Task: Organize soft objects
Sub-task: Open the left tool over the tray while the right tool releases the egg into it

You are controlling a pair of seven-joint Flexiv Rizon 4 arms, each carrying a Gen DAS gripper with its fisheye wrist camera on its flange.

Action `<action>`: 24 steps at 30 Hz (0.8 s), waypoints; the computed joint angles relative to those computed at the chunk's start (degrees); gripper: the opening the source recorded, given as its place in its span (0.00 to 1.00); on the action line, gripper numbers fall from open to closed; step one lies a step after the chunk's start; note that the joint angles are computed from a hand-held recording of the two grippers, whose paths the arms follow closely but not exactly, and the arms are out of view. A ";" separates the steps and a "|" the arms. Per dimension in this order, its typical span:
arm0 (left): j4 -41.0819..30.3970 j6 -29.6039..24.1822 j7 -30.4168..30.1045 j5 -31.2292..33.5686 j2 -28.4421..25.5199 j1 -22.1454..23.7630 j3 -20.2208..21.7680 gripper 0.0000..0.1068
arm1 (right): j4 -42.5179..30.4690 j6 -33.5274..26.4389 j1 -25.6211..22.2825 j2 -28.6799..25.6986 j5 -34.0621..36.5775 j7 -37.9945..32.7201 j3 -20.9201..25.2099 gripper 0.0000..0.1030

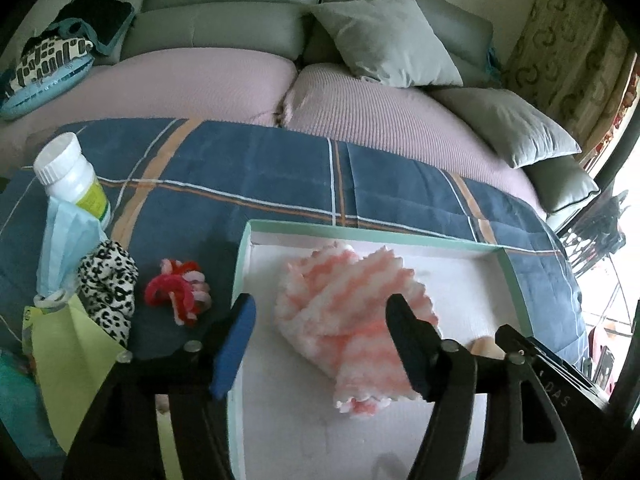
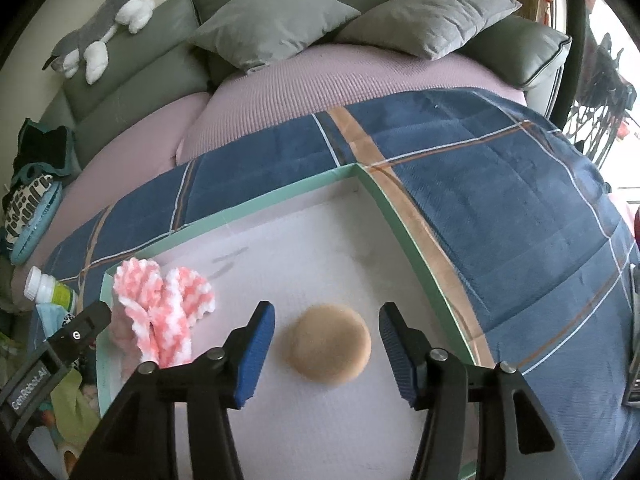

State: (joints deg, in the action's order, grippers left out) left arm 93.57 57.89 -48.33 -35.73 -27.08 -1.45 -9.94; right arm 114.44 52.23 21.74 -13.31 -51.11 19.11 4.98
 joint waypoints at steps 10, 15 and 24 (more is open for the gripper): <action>0.72 5.88 0.59 -2.17 0.35 0.81 -0.33 0.93 | -3.33 -4.86 1.55 -1.12 0.30 -6.03 0.68 0.84; 0.57 6.98 -0.57 -1.21 0.12 1.28 0.05 0.94 | -4.63 -7.06 2.74 -1.64 -0.71 -7.85 0.47 1.00; 1.24 9.96 1.17 -2.41 0.81 3.07 -0.94 0.94 | -6.26 -6.65 3.52 -2.20 -1.81 -8.11 0.48 1.00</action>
